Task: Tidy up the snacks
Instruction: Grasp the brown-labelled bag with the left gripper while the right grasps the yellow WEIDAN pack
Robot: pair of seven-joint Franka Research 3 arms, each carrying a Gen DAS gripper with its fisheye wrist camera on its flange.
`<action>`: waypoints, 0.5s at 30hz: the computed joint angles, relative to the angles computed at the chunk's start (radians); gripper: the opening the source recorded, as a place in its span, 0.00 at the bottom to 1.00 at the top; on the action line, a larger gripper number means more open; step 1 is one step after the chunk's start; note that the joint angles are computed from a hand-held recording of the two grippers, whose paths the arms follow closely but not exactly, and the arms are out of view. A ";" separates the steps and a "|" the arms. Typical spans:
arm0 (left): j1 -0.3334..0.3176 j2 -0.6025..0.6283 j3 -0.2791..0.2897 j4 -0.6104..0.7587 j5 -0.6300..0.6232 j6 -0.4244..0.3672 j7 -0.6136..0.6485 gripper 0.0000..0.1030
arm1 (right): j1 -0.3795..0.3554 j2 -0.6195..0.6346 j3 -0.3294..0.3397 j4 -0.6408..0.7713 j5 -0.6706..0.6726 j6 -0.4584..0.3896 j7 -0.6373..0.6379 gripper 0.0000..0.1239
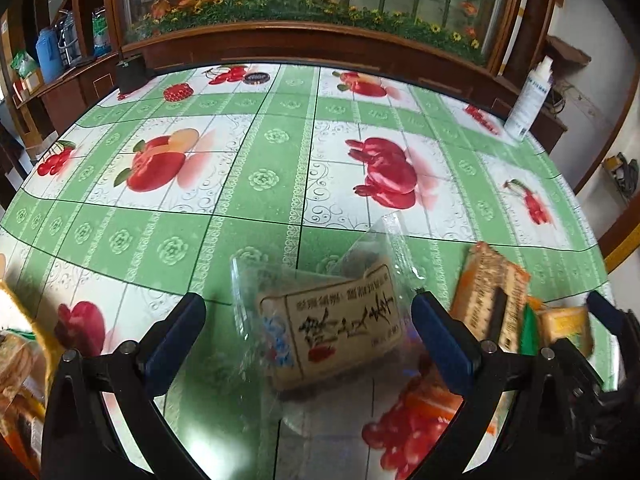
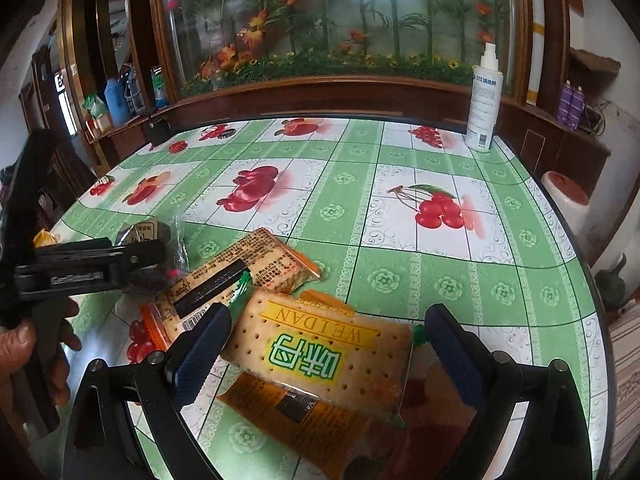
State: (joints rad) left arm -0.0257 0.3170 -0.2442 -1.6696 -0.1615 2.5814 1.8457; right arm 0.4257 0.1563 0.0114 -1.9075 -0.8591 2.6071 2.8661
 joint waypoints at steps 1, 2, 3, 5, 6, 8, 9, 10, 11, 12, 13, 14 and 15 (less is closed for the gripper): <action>-0.008 0.008 0.006 0.006 0.015 0.000 -0.013 1.00 | 0.000 0.001 -0.001 0.001 -0.005 0.001 0.002 0.80; -0.008 0.015 0.006 0.012 0.018 -0.004 -0.018 1.00 | 0.001 0.000 -0.002 -0.001 -0.009 0.001 0.005 0.80; -0.009 0.024 0.006 0.021 0.021 -0.010 -0.023 1.00 | 0.001 0.001 -0.001 0.000 -0.009 0.002 0.003 0.80; -0.009 0.027 0.005 0.015 0.029 0.012 -0.023 1.00 | 0.001 -0.003 -0.003 -0.004 -0.015 0.004 0.009 0.80; -0.006 0.029 0.002 0.018 0.027 0.013 -0.019 1.00 | -0.001 -0.002 -0.002 -0.006 -0.013 0.008 0.006 0.80; 0.004 0.028 -0.008 0.014 0.017 0.018 0.002 1.00 | -0.007 -0.005 -0.004 -0.016 -0.007 0.033 0.011 0.80; 0.010 0.024 -0.014 0.007 0.010 0.022 0.020 1.00 | -0.011 -0.008 -0.004 -0.023 0.000 0.047 0.011 0.79; 0.014 0.022 -0.018 0.002 0.004 0.025 0.036 0.99 | -0.013 -0.010 -0.004 -0.028 0.006 0.055 0.008 0.78; 0.020 0.015 -0.023 -0.008 -0.008 0.030 0.055 0.95 | -0.015 -0.013 -0.004 -0.032 0.012 0.057 0.006 0.78; 0.029 0.003 -0.030 -0.025 -0.024 0.040 0.081 0.92 | -0.015 -0.015 -0.003 -0.034 0.015 0.054 0.003 0.78; 0.032 -0.006 -0.032 -0.036 -0.035 0.043 0.097 0.87 | -0.015 -0.018 -0.002 -0.036 0.017 0.051 0.001 0.78; 0.040 -0.021 -0.037 -0.053 -0.054 0.043 0.119 0.82 | -0.016 -0.020 -0.001 -0.038 0.021 0.052 0.000 0.77; 0.043 -0.029 -0.037 -0.061 -0.069 0.037 0.135 0.80 | -0.015 -0.023 0.000 -0.039 0.019 0.048 0.002 0.76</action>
